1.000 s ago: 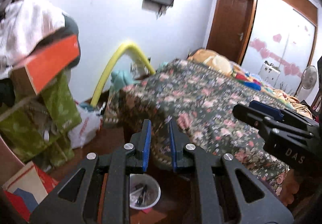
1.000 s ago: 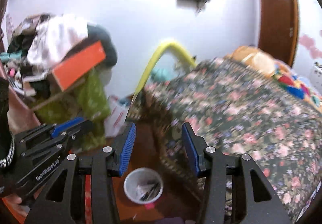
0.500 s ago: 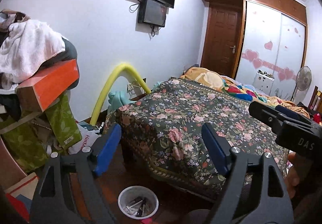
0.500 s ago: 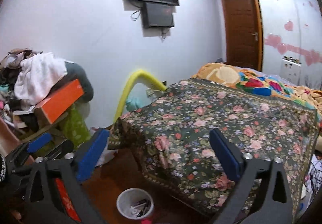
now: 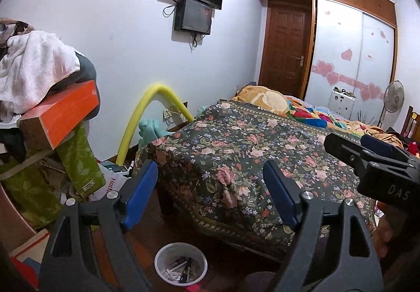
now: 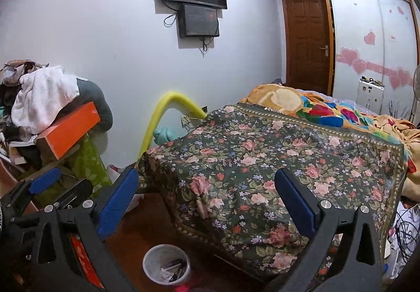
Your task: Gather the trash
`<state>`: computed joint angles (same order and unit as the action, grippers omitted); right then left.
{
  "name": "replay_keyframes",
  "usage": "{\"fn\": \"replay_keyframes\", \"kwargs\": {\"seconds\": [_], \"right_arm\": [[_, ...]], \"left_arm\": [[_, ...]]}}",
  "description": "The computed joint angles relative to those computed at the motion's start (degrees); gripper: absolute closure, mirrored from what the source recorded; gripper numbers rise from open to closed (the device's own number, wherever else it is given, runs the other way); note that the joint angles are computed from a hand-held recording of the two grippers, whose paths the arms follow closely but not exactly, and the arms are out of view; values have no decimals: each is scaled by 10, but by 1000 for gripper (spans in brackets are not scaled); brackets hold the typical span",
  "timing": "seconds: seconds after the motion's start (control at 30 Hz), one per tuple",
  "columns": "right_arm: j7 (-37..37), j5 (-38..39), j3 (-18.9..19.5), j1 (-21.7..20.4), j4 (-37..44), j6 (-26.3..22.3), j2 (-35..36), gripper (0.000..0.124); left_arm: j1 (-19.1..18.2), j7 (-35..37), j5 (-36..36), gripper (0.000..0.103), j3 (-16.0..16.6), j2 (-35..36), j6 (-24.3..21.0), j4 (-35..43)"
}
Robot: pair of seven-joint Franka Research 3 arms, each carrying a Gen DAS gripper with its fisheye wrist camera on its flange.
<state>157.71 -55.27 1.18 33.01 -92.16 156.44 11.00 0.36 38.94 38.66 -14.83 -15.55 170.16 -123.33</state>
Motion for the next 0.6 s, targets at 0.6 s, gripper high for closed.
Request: {"fn": "replay_keyframes", "kwargs": {"seconds": [0.6], "right_arm": [[-38,44,2,-1,-4,3,1,21]], "left_arm": [[-6,10,-18,21,5,-2,-8,-6]]}}
